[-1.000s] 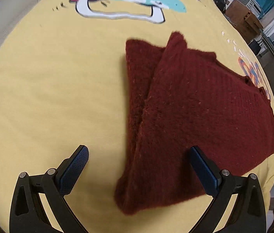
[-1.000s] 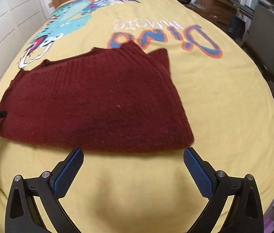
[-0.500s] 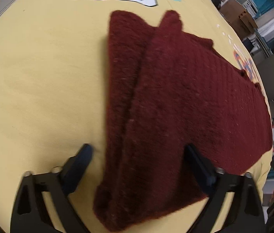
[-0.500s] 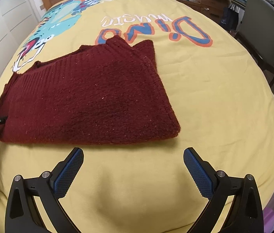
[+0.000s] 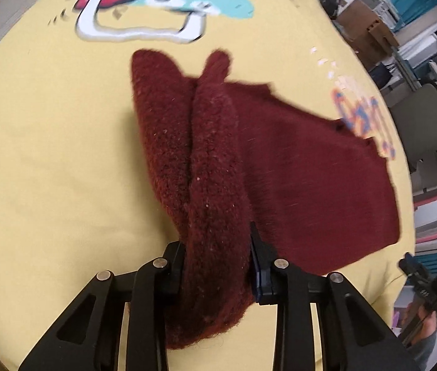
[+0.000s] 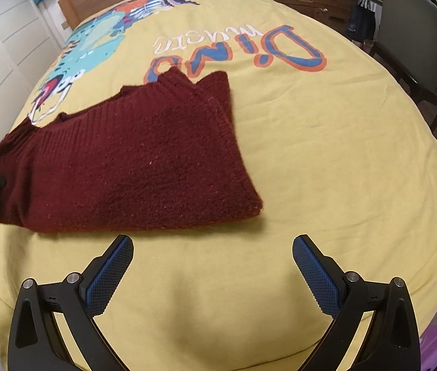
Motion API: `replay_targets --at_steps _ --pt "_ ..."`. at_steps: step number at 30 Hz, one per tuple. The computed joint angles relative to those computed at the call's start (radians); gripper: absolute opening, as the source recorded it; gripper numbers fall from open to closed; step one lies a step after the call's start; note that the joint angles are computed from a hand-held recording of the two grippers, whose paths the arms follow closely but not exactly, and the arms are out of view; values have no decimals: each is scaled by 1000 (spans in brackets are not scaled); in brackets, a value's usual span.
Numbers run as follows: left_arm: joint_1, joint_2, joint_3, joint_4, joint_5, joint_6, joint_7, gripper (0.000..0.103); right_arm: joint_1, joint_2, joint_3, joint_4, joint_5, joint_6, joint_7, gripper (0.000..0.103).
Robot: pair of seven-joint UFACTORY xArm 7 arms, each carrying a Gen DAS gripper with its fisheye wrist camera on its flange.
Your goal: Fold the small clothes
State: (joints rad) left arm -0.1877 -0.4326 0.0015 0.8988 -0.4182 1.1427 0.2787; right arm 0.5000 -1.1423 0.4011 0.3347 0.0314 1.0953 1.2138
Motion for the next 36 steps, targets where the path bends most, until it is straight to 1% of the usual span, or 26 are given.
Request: replay_targets --at_steps 3,4,7,11,13,16,18,21,22,25,27,28,29,31,34,36 --pt "-37 15 -25 72 -52 21 -37 24 4 -57 -11 -12 -7 20 0 103" --pt "-54 26 -57 92 -55 5 -66 24 4 -74 -13 -16 -8 27 -1 103" --pt "-99 64 -107 164 -43 -8 -113 22 -2 -134 -27 -22 -15 68 -19 103" --pt "-166 153 -171 262 -43 -52 -194 20 -27 -224 -43 -22 -29 138 -56 103" --pt "-199 181 -190 293 -45 -65 -215 20 -43 -257 -47 -21 -29 165 -74 103" --pt "-255 247 -240 336 -24 -103 -262 20 -65 -308 -51 -21 -24 208 -99 103" --pt "-293 273 -267 339 -8 -119 -287 20 -74 -341 -51 -29 -11 236 -109 103" --pt "-342 323 -307 340 82 -147 -345 20 -83 -378 -46 -41 21 279 -111 103" --pt "-358 342 -324 336 141 -160 -386 20 -84 -389 -45 -43 30 291 -111 103" --pt "-392 382 -338 322 257 -171 -481 21 -90 -414 -47 -56 57 320 -111 103" --pt "-416 410 -343 324 315 -187 -525 23 -92 -428 -44 -63 71 337 -110 103" --pt "-425 415 -342 318 345 -194 -541 25 -92 -438 -45 -67 74 342 -112 103" --pt "-431 419 -340 317 362 -196 -552 30 -92 -447 -44 -71 79 347 -113 103" --pt "-443 434 -338 322 382 -198 -574 35 -93 -459 -43 -75 88 356 -116 103" --pt "-450 435 -329 331 376 -168 -591 36 -94 -464 -35 -72 99 362 -118 103" --pt "-450 435 -325 343 371 -155 -592 41 -95 -465 -30 -70 103 367 -121 103"
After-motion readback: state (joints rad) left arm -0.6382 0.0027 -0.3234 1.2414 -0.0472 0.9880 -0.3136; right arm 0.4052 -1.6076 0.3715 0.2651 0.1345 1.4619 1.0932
